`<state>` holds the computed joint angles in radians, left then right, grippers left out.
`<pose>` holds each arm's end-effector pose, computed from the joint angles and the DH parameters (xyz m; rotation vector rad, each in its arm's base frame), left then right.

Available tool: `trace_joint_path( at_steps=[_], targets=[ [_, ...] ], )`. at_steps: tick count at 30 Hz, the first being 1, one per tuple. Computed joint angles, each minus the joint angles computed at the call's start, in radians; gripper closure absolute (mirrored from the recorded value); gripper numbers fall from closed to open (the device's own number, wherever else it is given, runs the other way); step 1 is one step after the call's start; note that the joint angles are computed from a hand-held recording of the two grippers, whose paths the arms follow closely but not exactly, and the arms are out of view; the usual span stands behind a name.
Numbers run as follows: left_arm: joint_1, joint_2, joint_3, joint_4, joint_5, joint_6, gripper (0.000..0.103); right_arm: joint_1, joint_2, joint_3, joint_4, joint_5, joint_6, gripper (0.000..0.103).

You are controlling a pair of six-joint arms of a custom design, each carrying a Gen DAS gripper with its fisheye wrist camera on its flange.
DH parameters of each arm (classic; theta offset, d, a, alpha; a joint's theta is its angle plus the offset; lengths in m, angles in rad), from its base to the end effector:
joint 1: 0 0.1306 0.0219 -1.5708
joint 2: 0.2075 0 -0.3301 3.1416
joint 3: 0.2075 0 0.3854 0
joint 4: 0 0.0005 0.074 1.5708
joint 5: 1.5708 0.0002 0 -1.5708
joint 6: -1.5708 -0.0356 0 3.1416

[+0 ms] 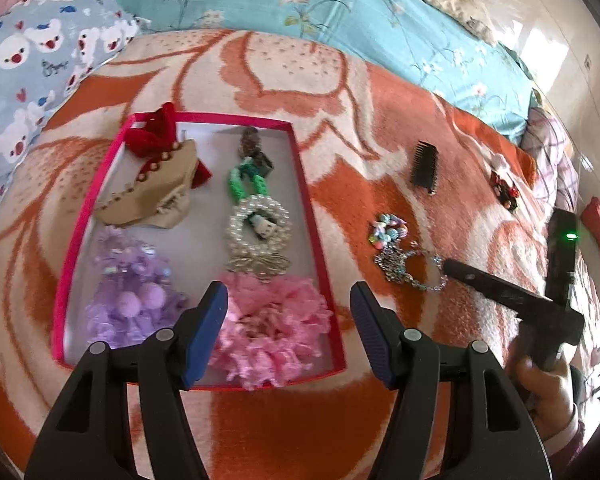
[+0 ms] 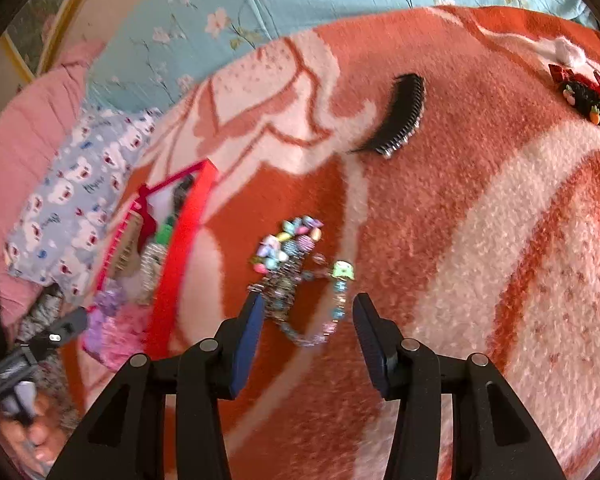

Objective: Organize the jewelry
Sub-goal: 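Reach the left tool to the colorful beaded chain while the right tool follows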

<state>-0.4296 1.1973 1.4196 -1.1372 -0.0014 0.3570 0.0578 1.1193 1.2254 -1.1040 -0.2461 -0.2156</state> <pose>0.3725 -0.1712 0.4542 0.0907 2.5142 -0.3264 0.3829 0.0303 0.4004 0.1095 2.5758 0.4191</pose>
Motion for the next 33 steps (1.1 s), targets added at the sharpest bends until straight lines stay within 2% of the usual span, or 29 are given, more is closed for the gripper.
trace_joint_path(
  at_steps=[3, 5, 7, 9, 13, 21, 28, 31, 32, 33],
  targets=[
    [-0.021, 0.021, 0.018, -0.005, -0.002, -0.005, 0.04, 0.025, 0.033, 0.003, -0.002, 0.051, 0.027, 0.054],
    [-0.035, 0.04, 0.033, -0.009, -0.004, -0.012, 0.04, 0.052, 0.051, 0.015, -0.007, 0.115, 0.055, 0.061],
    [-0.052, 0.059, 0.05, -0.011, -0.009, -0.02, 0.04, 0.049, 0.055, 0.016, -0.008, 0.127, 0.058, 0.096],
    [-0.068, 0.084, 0.072, -0.013, -0.01, -0.032, 0.04, 0.019, 0.041, 0.006, 0.001, 0.073, 0.047, 0.096],
    [-0.099, 0.153, 0.132, -0.018, -0.012, -0.055, 0.04, -0.023, -0.006, -0.007, 0.015, 0.061, 0.048, 0.096],
    [-0.158, 0.371, 0.326, -0.046, -0.009, -0.12, 0.04, -0.158, -0.061, 0.011, 0.015, -0.032, 0.052, 0.096],
    [-0.172, 0.564, 0.495, -0.107, -0.02, -0.139, 0.04, -0.198, -0.059, 0.008, 0.023, -0.11, 0.034, 0.096],
    [-0.173, 0.605, 0.524, -0.118, -0.018, -0.145, 0.04, -0.205, -0.061, 0.006, 0.025, -0.132, 0.031, 0.096],
    [-0.174, 0.612, 0.527, -0.118, -0.023, -0.144, 0.041, -0.204, -0.062, 0.005, 0.027, -0.137, 0.027, 0.096],
    [-0.175, 0.611, 0.524, -0.109, -0.026, -0.143, 0.05, -0.202, -0.062, 0.006, 0.03, -0.142, 0.026, 0.096]
  ],
)
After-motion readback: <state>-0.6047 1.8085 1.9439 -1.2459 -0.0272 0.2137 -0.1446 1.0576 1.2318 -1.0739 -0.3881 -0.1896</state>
